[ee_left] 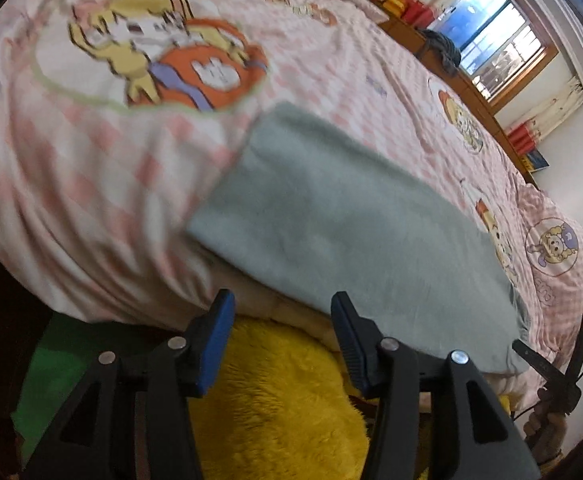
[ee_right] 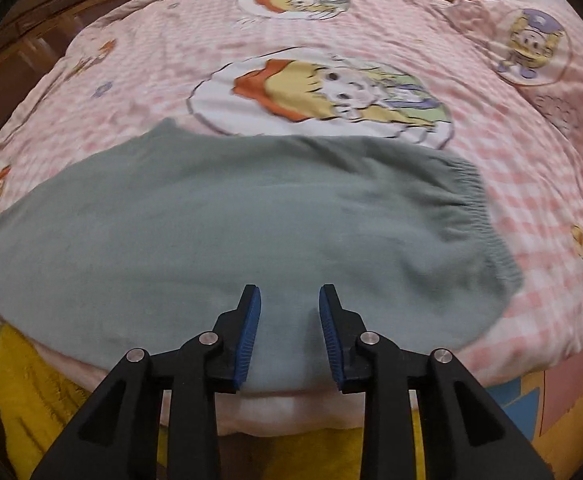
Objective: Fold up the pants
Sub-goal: 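Release the pants edge and regrasp the folded edge with the left tool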
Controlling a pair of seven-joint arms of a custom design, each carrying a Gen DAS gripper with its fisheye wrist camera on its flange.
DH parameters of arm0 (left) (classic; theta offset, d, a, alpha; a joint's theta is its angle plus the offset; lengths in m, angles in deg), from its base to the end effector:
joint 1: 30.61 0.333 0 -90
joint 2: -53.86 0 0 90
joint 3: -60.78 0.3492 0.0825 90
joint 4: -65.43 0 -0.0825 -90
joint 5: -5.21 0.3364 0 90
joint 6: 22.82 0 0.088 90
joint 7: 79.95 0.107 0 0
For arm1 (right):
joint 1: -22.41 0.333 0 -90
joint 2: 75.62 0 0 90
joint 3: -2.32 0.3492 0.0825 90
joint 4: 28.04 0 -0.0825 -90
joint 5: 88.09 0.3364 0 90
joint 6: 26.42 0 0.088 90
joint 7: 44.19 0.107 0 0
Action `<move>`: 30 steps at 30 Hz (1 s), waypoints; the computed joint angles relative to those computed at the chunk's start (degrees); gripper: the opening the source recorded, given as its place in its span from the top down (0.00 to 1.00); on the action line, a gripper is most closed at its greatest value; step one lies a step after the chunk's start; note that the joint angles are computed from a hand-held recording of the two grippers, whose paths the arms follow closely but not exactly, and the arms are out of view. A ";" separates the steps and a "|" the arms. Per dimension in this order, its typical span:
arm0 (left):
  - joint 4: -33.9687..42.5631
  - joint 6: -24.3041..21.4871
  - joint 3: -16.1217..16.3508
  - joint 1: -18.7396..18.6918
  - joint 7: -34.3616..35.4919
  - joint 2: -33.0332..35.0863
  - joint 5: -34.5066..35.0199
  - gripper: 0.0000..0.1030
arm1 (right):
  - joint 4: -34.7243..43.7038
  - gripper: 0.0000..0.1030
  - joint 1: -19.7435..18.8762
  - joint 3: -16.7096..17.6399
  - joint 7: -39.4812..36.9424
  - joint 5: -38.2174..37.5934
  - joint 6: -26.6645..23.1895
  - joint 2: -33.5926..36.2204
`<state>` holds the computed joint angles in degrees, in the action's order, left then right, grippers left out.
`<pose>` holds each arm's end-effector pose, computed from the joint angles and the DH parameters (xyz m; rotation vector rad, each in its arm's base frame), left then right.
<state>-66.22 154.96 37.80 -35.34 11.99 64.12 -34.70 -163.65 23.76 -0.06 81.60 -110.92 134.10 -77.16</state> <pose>0.5008 -0.1931 0.4044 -2.2672 1.8546 -0.9930 0.4963 0.0093 0.4503 -1.6552 2.2383 -0.5698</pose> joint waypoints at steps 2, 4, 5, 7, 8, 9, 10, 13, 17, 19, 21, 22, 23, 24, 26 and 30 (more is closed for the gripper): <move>0.64 0.79 -0.72 -0.01 0.63 1.28 -0.49 0.49 | 0.01 0.70 0.63 0.27 -2.19 2.95 0.63 0.50; 1.24 1.93 -1.65 0.43 0.13 2.32 -0.41 0.49 | -0.45 0.70 1.15 0.44 -4.11 4.98 1.34 0.41; 1.45 3.12 -3.49 1.86 1.01 2.76 -1.53 0.49 | -0.61 0.70 1.24 0.45 -4.37 4.96 1.46 0.33; 1.55 5.33 -5.22 3.25 0.81 3.28 -1.42 0.49 | -0.83 0.70 1.30 0.51 -3.81 4.15 1.43 0.08; 1.39 6.22 -5.55 3.57 0.16 3.38 -0.79 0.49 | -1.03 0.70 1.32 0.48 -4.04 4.65 1.75 -0.01; 1.20 7.10 -6.05 4.00 -0.56 3.53 -0.41 0.49 | -1.17 0.70 1.33 0.43 -4.44 5.38 2.04 -0.04; 1.04 7.45 -6.15 4.12 -1.56 3.66 0.08 0.49 | -1.21 0.70 1.36 0.39 -4.99 6.37 2.26 0.01; 0.05 9.36 -6.90 4.78 -4.09 3.88 1.13 0.49 | -1.66 0.70 1.49 0.37 -6.55 8.79 2.99 -0.04; -0.69 9.35 -2.74 1.27 -8.73 3.41 4.20 0.49 | -1.71 0.70 1.69 0.55 -7.73 9.96 3.02 0.00; -1.36 9.44 0.43 -1.59 -11.15 2.98 5.77 0.49 | -1.87 0.70 1.80 0.62 -8.24 10.39 3.24 -0.14; -1.78 9.50 -0.39 -0.48 -12.78 3.19 6.37 0.49 | -1.85 0.70 1.83 0.66 -8.55 10.59 3.30 -0.12; -1.80 9.75 -3.15 2.27 -12.94 3.63 6.57 0.49 | -1.78 0.70 1.82 0.68 -8.41 10.48 3.26 -0.02; -1.80 9.64 -5.35 4.61 -13.21 3.97 6.78 0.49 | -1.77 0.70 1.87 0.67 -8.73 10.84 3.20 -0.03; -1.71 9.74 -7.01 6.38 -13.66 4.28 7.06 0.49 | -1.73 0.70 1.93 0.69 -8.98 11.17 3.13 0.03; -1.45 9.74 -6.58 6.26 -15.08 4.42 8.44 0.49 | -1.72 0.70 1.95 0.72 -8.75 10.96 3.04 0.08; -2.70 13.21 -8.89 8.47 -18.08 4.29 11.66 0.50 | -1.74 0.70 1.97 0.70 -8.65 10.87 3.15 0.11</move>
<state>-68.92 168.17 28.92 -26.86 -6.09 68.42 -23.03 -165.39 25.73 0.64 72.95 -100.06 137.25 -77.05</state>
